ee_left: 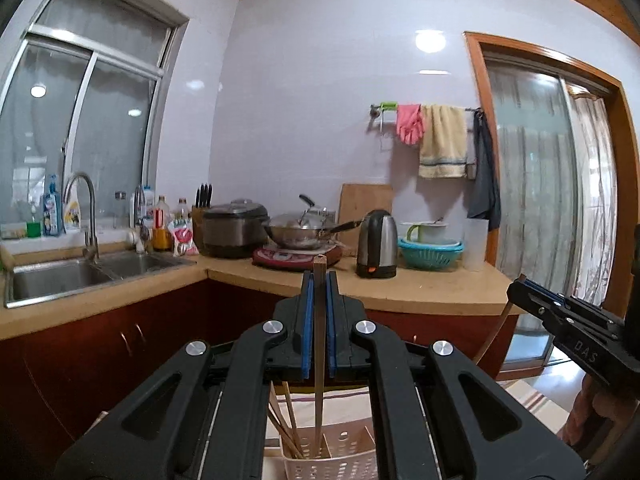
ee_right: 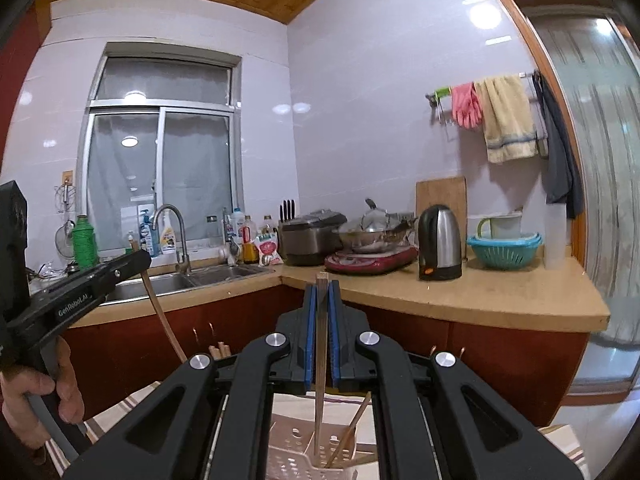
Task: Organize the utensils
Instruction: 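Open the left tool to drop its chopstick into the caddy while the right tool does too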
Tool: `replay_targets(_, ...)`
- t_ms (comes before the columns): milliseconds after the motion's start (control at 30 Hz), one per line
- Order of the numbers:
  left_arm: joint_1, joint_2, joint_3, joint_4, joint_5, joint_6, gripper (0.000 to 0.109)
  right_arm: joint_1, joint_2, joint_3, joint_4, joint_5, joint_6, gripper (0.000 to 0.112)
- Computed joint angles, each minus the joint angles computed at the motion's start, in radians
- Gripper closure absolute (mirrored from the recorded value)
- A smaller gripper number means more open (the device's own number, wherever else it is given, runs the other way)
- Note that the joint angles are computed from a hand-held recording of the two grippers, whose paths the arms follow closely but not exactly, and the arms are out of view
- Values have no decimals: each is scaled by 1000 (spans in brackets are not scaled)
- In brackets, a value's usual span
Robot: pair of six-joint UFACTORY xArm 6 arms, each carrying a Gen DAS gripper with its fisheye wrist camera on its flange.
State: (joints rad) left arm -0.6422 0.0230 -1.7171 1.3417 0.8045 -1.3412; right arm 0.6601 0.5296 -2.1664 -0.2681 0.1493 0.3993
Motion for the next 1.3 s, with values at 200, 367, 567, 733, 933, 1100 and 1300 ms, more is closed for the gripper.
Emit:
replay_targets(200, 86, 71, -5, -60, -83, -25, 102, 2, 195, -234, 72, 113, -41, 106)
replay_targets(367, 125, 91, 40, -71, -110, -58, 102, 5, 270, -306, 112, 176, -52, 106)
replay_targets(567, 149, 90, 104, -132, -133, -51, 102, 15, 283, -300, 122, 215, -63, 105)
replay_targets(733, 145, 77, 136, -146, -126, -66, 57, 18, 266, -271, 85, 229, -28, 89)
replay_targets(933, 117, 44, 164, -152, -101, -72, 39, 19, 170, -133, -15, 187, 70, 59)
replay_targets(1100, 44, -44, 245, -100, -13, -122, 21, 18, -8, 108, -272, 121, 296, 41)
replay_targets(1300, -124, -148, 348, -101, 234, -155, 14, 34, -287, 460, -627, 124, 631, 33)
